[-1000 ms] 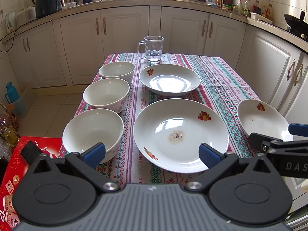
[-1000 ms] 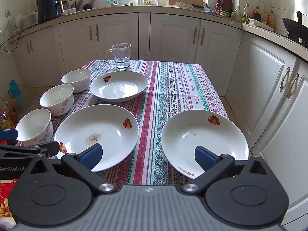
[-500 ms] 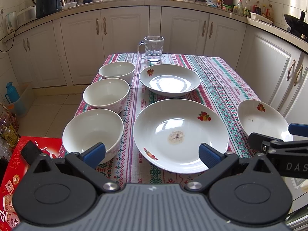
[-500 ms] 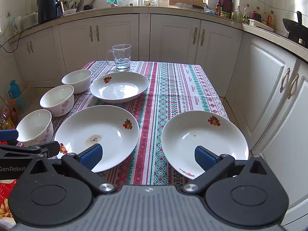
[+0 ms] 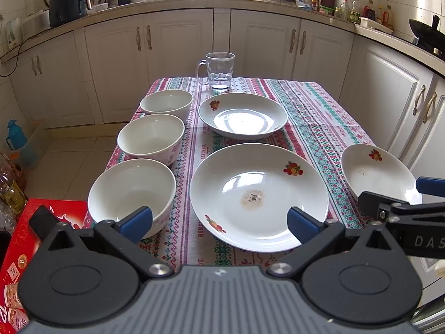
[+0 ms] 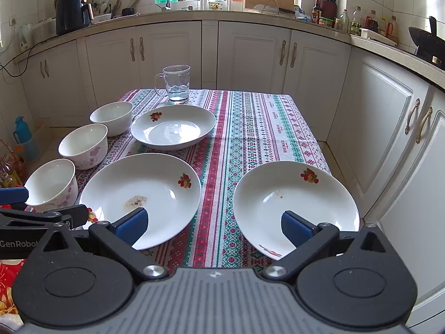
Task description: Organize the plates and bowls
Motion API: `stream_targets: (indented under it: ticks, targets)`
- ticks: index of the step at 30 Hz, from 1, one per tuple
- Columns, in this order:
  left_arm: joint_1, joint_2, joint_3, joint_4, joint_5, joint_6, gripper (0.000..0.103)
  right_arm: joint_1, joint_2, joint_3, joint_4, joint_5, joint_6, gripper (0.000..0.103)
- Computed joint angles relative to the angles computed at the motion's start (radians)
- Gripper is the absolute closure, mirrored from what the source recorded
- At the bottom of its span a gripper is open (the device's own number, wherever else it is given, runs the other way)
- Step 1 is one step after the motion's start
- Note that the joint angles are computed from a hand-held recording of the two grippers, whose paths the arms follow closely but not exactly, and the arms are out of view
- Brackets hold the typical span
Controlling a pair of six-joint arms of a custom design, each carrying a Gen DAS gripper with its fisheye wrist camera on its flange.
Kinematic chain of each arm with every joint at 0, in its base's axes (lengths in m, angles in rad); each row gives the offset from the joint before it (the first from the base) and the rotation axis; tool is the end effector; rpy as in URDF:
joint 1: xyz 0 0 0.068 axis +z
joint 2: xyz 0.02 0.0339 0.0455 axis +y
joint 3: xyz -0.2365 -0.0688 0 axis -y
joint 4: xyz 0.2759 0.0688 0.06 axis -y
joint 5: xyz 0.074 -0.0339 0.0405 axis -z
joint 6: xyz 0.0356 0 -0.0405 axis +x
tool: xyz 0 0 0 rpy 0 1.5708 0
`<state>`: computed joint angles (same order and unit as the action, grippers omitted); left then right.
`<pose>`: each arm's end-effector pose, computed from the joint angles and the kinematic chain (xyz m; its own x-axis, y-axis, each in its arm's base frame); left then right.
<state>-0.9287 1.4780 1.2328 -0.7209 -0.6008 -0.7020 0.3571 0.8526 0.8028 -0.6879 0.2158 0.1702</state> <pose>0.2192 -0.2595 0.2552 -0.6785 0.0179 -0.7344 0.0393 0.9992 -0.0120 0.2120 0.0710 0.2646 -0.6537 -0.0673 -0.7537 -0.0835 0.9964 -0.0166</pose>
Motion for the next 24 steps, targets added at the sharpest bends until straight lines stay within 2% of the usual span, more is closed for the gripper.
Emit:
stream_targets:
  ticks: [14,24]
  targets:
    - [0.025,0.018,0.031,0.061,0.032,0.103,0.001,-0.068,-0.008,-0.001,0.039,-0.059,-0.063,0.000]
    - [0.057,0.055,0.054,0.142,0.072,0.186,0.001,-0.223,-0.022,-0.017,0.085,-0.171,-0.192,0.000]
